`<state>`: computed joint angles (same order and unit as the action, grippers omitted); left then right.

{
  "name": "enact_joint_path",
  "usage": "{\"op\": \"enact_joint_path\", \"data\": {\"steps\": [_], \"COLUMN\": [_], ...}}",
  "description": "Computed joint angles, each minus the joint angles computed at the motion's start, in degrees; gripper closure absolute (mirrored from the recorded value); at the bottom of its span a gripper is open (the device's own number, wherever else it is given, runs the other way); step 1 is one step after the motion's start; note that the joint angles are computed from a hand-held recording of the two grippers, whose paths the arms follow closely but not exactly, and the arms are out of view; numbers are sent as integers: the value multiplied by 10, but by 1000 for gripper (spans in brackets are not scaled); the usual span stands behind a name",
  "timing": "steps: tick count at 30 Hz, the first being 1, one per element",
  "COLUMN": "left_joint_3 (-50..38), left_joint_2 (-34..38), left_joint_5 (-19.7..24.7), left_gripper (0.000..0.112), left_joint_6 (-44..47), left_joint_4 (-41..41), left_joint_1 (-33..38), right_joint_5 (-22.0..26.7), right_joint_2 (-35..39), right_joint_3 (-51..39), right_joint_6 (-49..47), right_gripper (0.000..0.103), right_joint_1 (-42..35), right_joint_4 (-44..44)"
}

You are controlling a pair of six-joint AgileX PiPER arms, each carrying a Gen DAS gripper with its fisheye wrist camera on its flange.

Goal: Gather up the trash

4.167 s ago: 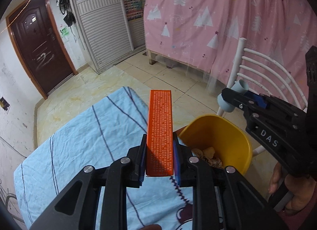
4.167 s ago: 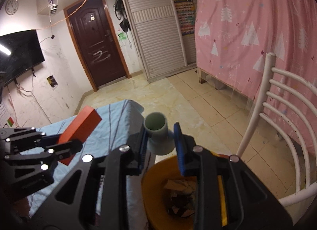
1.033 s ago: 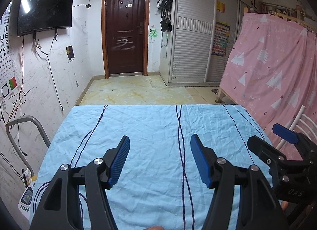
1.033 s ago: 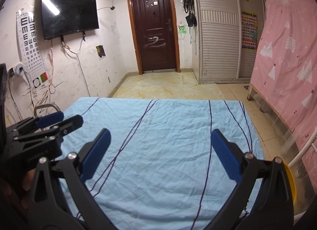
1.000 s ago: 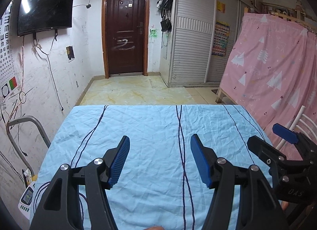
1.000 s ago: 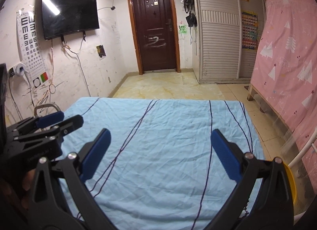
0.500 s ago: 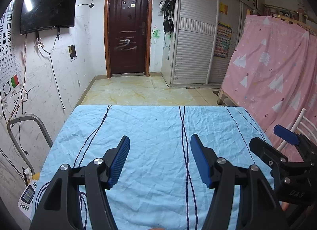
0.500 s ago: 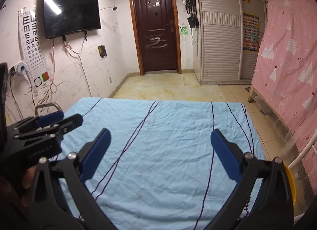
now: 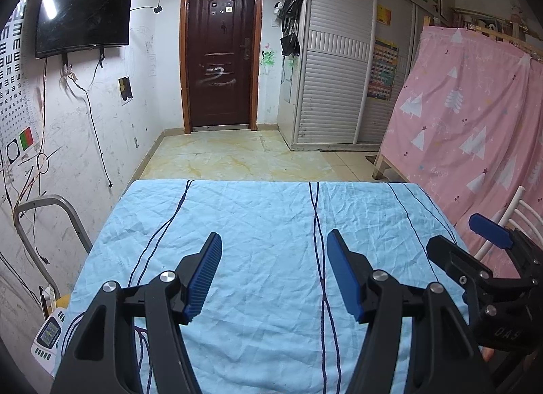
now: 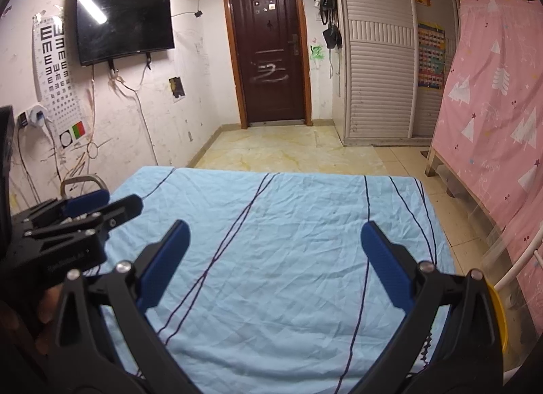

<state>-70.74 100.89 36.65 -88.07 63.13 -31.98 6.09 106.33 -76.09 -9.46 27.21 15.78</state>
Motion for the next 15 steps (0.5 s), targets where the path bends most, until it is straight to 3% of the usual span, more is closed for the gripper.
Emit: {"op": "enact_joint_path", "data": {"steps": [15], "left_joint_3": [6], "left_joint_2": [-2], "left_joint_5": [0], "left_gripper": [53], "left_joint_6": [-10], "left_joint_4": [11], "left_joint_1": [7], "right_joint_5": [1], "right_joint_2": [3], "right_joint_3": [-3], "right_joint_6": [20], "right_gripper": [6], "right_joint_1": [2], "right_joint_4": [-20]}}
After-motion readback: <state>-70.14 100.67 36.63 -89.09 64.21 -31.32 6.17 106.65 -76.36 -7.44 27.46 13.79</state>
